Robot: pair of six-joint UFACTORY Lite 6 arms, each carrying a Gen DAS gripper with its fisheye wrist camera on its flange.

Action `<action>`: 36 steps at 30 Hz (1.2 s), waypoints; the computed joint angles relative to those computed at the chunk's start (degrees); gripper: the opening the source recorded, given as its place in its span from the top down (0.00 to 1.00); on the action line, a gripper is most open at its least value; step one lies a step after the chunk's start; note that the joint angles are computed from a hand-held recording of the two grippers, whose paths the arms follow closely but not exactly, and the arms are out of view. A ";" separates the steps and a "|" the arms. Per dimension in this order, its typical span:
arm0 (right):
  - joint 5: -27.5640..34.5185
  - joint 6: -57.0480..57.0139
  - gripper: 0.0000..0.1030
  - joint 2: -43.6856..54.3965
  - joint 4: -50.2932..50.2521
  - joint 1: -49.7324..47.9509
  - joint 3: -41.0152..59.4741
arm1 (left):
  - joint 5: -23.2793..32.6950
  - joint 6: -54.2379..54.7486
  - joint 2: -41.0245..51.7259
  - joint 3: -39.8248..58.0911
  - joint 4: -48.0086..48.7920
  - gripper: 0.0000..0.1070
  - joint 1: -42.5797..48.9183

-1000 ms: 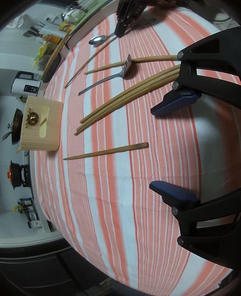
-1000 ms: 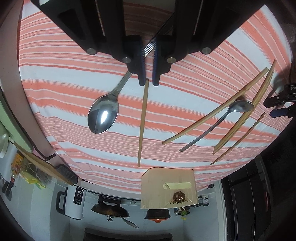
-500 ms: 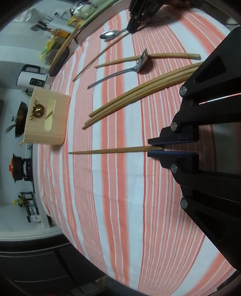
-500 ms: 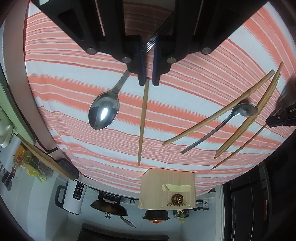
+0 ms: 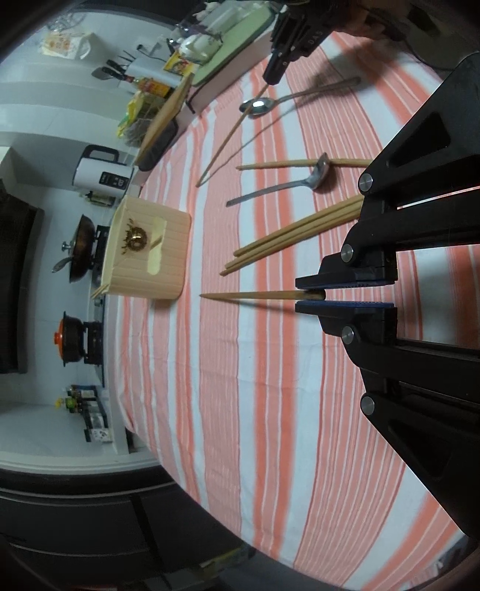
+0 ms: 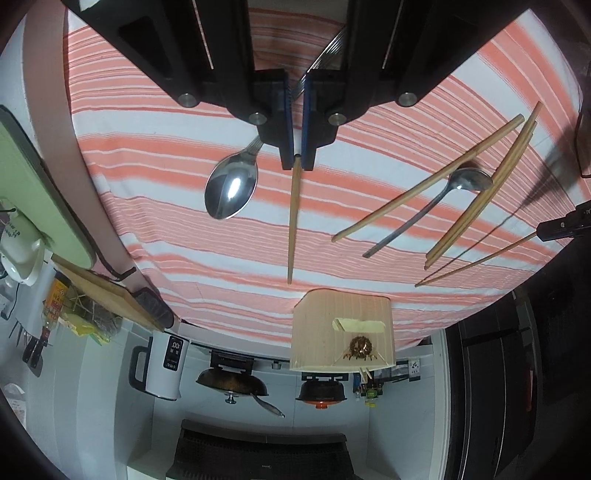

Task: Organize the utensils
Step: 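Lift the held chopsticks with both tools and carry them toward the cream box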

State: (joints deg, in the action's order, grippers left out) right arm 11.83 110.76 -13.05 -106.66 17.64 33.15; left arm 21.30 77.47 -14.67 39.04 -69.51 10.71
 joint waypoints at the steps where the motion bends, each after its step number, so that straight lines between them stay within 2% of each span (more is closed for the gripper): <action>1: 0.36 -2.78 0.96 -0.93 2.70 0.56 0.27 | 1.09 -0.89 -1.02 0.32 0.85 0.97 0.92; 6: 2.37 -14.13 0.96 -4.12 13.70 2.82 2.59 | 5.71 -4.34 -3.83 3.71 3.63 0.97 4.43; 13: 4.52 -22.84 0.96 -7.41 21.34 4.47 6.94 | 9.29 -7.58 -6.02 8.07 5.98 0.97 6.51; 24: 2.92 -32.96 0.96 -8.36 30.02 2.71 14.29 | 13.68 -13.87 -6.41 15.22 10.00 0.97 6.60; 36: 0.09 -49.04 0.96 -8.21 47.17 0.12 19.54 | 18.37 -18.68 -3.45 23.13 12.05 0.97 7.00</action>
State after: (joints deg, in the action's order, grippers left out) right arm 11.92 61.72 -21.26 -59.49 17.76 52.68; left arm 39.68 58.79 -18.12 62.17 -57.46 17.70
